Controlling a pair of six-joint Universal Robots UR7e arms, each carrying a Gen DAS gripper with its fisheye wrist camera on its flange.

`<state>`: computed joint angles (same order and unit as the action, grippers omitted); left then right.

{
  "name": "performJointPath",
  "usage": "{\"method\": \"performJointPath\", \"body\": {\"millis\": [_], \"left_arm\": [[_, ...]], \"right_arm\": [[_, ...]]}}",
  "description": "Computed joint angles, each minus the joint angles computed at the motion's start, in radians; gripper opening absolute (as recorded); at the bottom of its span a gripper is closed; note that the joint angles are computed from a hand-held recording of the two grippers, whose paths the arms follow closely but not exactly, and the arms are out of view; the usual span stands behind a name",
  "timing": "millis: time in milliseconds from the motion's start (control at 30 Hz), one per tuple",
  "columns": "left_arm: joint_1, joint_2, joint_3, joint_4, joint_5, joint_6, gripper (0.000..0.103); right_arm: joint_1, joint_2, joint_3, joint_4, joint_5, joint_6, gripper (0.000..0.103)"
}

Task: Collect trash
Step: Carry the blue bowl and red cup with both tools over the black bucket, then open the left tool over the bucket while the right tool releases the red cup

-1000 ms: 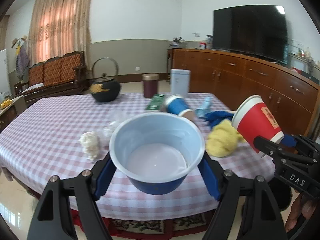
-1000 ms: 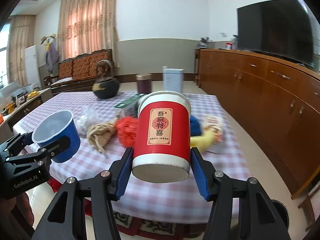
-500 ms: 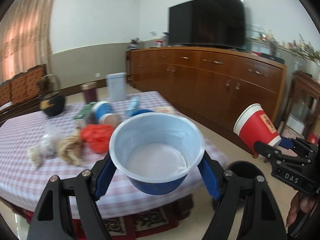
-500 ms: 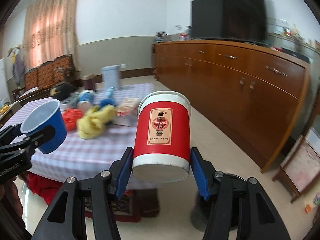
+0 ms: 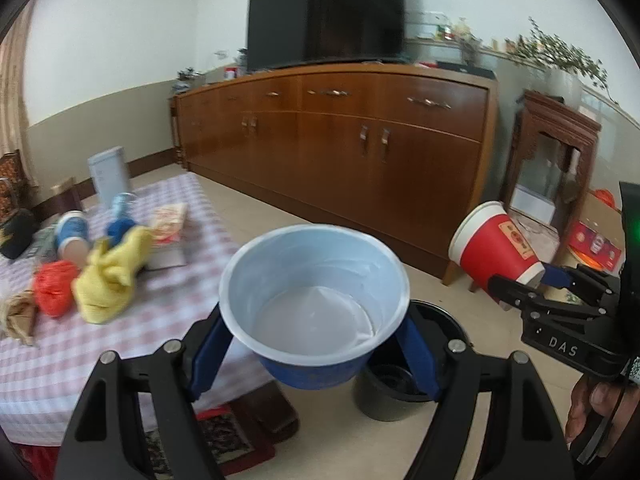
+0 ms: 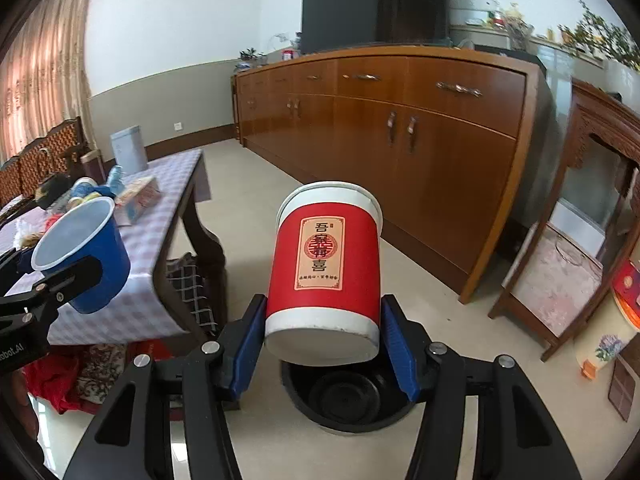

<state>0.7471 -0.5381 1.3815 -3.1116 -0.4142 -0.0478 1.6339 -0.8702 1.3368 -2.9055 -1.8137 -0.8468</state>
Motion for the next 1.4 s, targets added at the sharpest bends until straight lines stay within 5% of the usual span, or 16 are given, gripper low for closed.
{"method": "performJointPath", "body": {"millis": [567,800,933,967,1000,1067,1400], "left_arm": [[0.071,0.173,-0.238,0.243,-0.201,-0.064,0.078],[0.115,0.237,-0.350,0.377,-0.267,-0.130,0.078],[0.156,0.279,-0.440,0.470,-0.365,-0.176,0.079],[0.173,0.293,-0.471,0.504,-0.414,-0.198,0.085],[0.190,0.314,-0.516,0.569,-0.432,-0.252,0.093],[0.203,0.322,-0.539,0.628,-0.430,-0.326,0.095],[0.147,0.221,-0.335,0.600,-0.268,-0.426,0.102]], "right_arm": [[-0.108,0.071,-0.153,0.146,-0.051,-0.035,0.059],[-0.141,0.157,-0.270,0.263,-0.064,-0.093,0.059],[-0.155,0.240,-0.376,0.378,-0.092,-0.154,0.059],[-0.159,0.265,-0.400,0.380,-0.104,-0.182,0.062],[-0.164,0.297,-0.432,0.378,-0.131,-0.204,0.078],[-0.171,0.342,-0.496,0.420,-0.194,-0.202,0.101],[-0.170,0.311,-0.448,0.364,-0.210,-0.133,0.103]]}}
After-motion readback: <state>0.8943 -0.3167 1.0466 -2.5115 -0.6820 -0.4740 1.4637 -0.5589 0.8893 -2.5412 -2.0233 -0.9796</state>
